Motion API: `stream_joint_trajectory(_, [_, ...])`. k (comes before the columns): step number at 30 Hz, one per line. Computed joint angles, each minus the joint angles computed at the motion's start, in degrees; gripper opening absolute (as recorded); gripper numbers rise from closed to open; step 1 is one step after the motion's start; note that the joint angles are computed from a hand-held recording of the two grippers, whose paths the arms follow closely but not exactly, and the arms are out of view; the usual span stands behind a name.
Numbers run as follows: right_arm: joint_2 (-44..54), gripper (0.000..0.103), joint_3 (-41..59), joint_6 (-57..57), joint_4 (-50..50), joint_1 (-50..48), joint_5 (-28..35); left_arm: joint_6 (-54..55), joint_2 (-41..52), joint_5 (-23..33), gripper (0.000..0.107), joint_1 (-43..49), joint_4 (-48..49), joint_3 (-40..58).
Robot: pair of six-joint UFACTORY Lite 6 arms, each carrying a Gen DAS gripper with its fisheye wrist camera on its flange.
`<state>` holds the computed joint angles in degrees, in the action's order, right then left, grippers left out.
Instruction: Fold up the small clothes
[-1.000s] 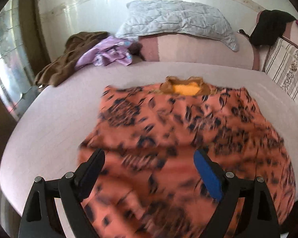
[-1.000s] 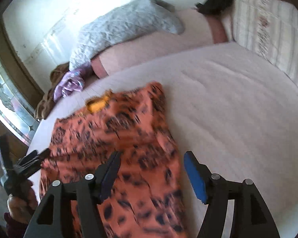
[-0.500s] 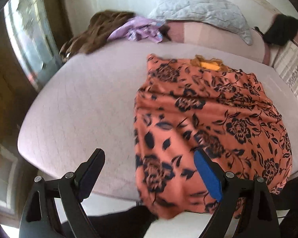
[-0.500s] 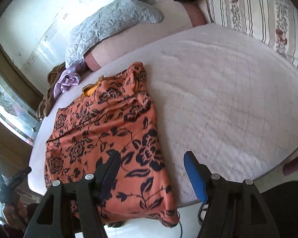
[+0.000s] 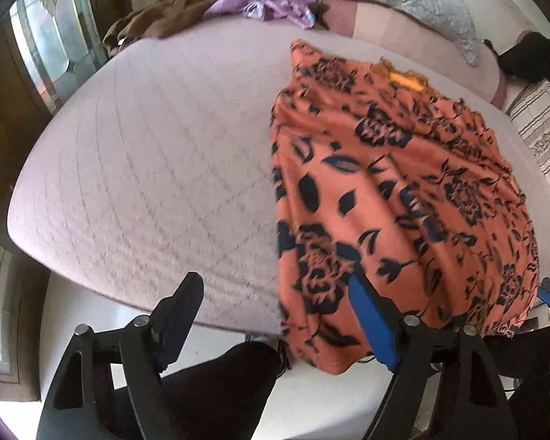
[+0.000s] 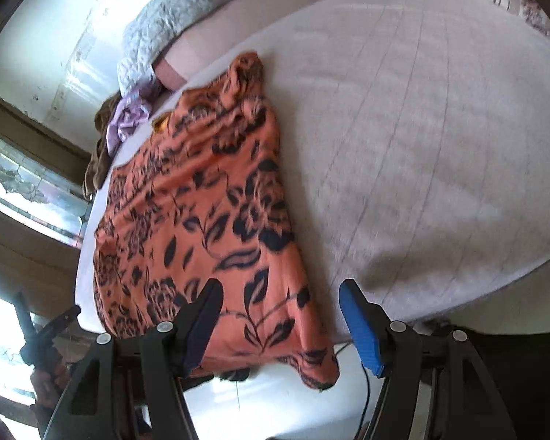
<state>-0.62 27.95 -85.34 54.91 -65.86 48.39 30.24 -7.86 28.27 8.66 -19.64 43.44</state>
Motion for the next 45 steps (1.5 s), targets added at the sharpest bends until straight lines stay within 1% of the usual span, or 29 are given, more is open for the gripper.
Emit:
stream_joint_trajectory(3, [-3.24, 0.069, -3.86, -2.01, 2.38, 4.0, -2.65, 2.53, 0.78, 0.88, 0.082, 1.48, -2.32, -0.62])
stream_joint_trajectory(7, [-7.82, 0.069, -7.43, -2.34, 5.64, 8.67, -7.6, 5.62, 5.25, 4.03, 0.082, 2.27, -7.1, 0.98])
stream_joint_trajectory(11, [-7.13, 0.069, -6.83, -1.13, 5.7, 8.92, -7.87, 11.25, 7.51, 4.46, 0.082, 2.05, -13.79, -0.14])
stream_joint_trajectory(13, [-6.91, 0.069, -6.94, -2.02, 5.92, 8.93, -8.1, 14.68, 7.77, 3.77, 0.057, 1.85, -17.42, -1.26])
stream_joint_trajectory(14, [-7.54, 0.07, -7.47, -2.85, 6.28, 9.57, -8.91, 14.15, 8.43, 3.76, 0.03, 1.57, -17.67, -1.18])
stream_joint_trajectory(16, [-10.12, 0.068, -9.33, -4.2, 7.13, 11.51, -11.28, 13.41, 8.4, 2.78, 0.02, 1.35, -17.58, -1.07])
stream_joint_trajectory(17, [-11.91, 0.066, -10.47, -4.21, 7.35, 12.79, -12.95, 15.17, 8.15, 3.47, 0.007, 1.81, -19.27, -1.14])
stream_joint_trajectory(18, [-14.41, 0.052, -11.79, -3.0, 6.81, 14.99, -15.79, 16.49, 7.69, 4.27, 0.007, 2.17, -20.59, -1.12])
stream_joint_trajectory(19, [-16.29, 0.028, -12.37, -2.51, 5.43, 15.49, -16.5, 17.2, 6.53, 4.68, 0.007, 1.95, -21.45, -1.33])
stream_joint_trajectory(20, [-17.2, 0.018, -12.26, -2.16, 4.73, 15.02, -14.8, 17.98, 4.62, 5.06, 0.007, 1.5, -21.79, -1.66])
stream_joint_trajectory(21, [-17.23, 0.008, -11.2, -1.56, 3.8, 13.19, -10.71, 18.39, 2.33, 5.49, 0.007, 1.01, -21.6, -1.88])
stream_joint_trajectory(22, [-19.54, 0.008, -10.85, -1.77, 3.97, 10.91, -5.99, 19.33, 0.45, 6.38, 0.007, 1.13, -21.93, -1.78])
stream_joint_trajectory(25, [-21.83, 0.008, -8.39, -0.7, 5.17, 7.88, 1.5, 21.44, -2.12, 9.44, 0.007, 2.48, -22.76, 0.49])
stream_joint_trajectory(27, [-19.72, 0.008, -6.31, 0.39, 5.45, 7.97, 2.52, 19.44, 0.18, 10.2, 0.009, 3.37, -20.11, 2.83])
stream_joint_trajectory(29, [-16.09, 0.008, -5.03, 0.57, 4.58, 9.04, 0.59, 16.57, 3.0, 9.8, 0.014, 4.28, -16.93, 3.42])
stream_joint_trajectory(30, [-13.54, 0.01, -4.32, 1.37, 3.13, 9.58, -0.48, 13.61, 3.85, 8.67, 0.028, 3.83, -14.54, 2.94])
stream_joint_trajectory(31, [-11.66, 0.012, -4.03, 2.9, 1.42, 10.27, -2.01, 9.08, 6.56, 7.44, 0.036, 3.53, -10.45, 3.6])
stream_joint_trajectory(32, [-8.87, 0.012, -3.41, 4.85, -0.36, 10.99, -4.37, 6.81, 7.89, 6.64, 0.054, 3.41, -8.43, 3.73])
stream_joint_trajectory(33, [-7.67, 0.012, -3.47, 5.0, -0.86, 10.73, -5.34, 5.74, 8.3, 6.0, 0.062, 3.29, -7.77, 3.52])
stream_joint_trajectory(35, [-5.41, 0.017, -2.59, 5.32, -1.57, 10.22, -6.18, 6.51, 8.66, 5.39, 0.065, 3.74, -9.27, 3.47])
stream_joint_trajectory(36, [-5.14, 0.024, -2.55, 4.47, -1.4, 9.92, -6.06, 6.55, 8.91, 5.59, 0.071, 3.66, -9.34, 3.89])
stream_joint_trajectory(38, [-4.58, 0.048, -2.41, 2.92, -1.11, 9.95, -6.29, 4.15, 10.31, 4.25, 0.073, 2.6, -7.78, 4.69])
stream_joint_trajectory(39, [-4.09, 0.075, -2.55, 1.21, -0.2, 9.42, -5.95, 4.85, 11.21, 4.22, 0.073, 2.22, -8.55, 5.05])
stream_joint_trajectory(40, [-4.05, 0.081, -2.87, -1.11, 1.23, 8.92, -5.19, 5.85, 12.91, 4.5, 0.073, 1.72, -9.46, 5.76])
stream_joint_trajectory(41, [-4.41, 0.081, -3.48, -2.18, 1.83, 9.47, -5.95, 5.2, 14.45, 5.01, 0.073, 1.14, -9.05, 6.43])
stream_joint_trajectory(42, [-5.54, 0.078, -4.95, -2.82, 2.47, 11.73, -9.04, 2.93, 16.13, 5.06, 0.072, 0.27, -7.72, 7.22])
stream_joint_trajectory(43, [-8.7, 0.073, -7.41, -2.38, 2.91, 14.5, -12.05, 1.54, 16.54, 4.55, 0.072, -0.39, -7.32, 6.73])
stream_joint_trajectory(44, [-13.81, 0.068, -10.84, -1.83, 3.07, 18.51, -16.93, 2.41, 15.71, 3.07, 0.066, -0.88, -8.23, 5.51])
stream_joint_trajectory(45, [-16.76, 0.051, -12.71, -0.72, 2.59, 21.0, -19.42, 3.12, 15.04, 2.66, 0.05, -0.92, -8.46, 4.88])
